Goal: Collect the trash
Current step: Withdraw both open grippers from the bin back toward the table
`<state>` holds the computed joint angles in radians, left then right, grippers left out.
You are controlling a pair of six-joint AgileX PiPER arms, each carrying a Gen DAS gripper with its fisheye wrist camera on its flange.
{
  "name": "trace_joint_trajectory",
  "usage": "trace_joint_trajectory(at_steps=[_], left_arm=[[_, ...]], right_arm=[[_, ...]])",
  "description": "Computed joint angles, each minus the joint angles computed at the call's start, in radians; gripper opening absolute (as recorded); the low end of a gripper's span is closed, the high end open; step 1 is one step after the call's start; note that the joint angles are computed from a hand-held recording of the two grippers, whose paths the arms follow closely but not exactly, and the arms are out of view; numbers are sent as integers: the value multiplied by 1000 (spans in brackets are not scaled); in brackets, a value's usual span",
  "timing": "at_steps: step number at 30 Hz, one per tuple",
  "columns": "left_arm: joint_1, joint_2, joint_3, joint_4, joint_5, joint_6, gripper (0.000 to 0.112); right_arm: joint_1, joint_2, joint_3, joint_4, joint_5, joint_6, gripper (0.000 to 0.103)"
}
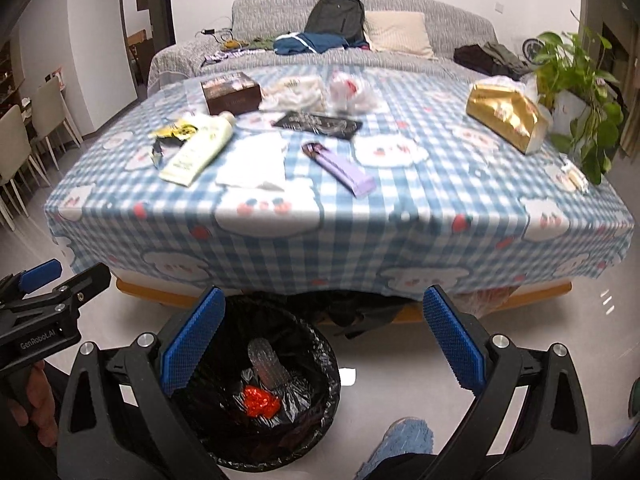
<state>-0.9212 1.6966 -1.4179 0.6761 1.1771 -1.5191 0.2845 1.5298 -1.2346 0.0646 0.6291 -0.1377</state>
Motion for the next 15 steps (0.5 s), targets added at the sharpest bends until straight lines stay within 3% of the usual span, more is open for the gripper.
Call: trace_joint_trajectory(at_steps=[15], left_arm=[[128,20,-145,-14,19,184,97]], right_arm=[[3,129,-267,22,82,-24,96]])
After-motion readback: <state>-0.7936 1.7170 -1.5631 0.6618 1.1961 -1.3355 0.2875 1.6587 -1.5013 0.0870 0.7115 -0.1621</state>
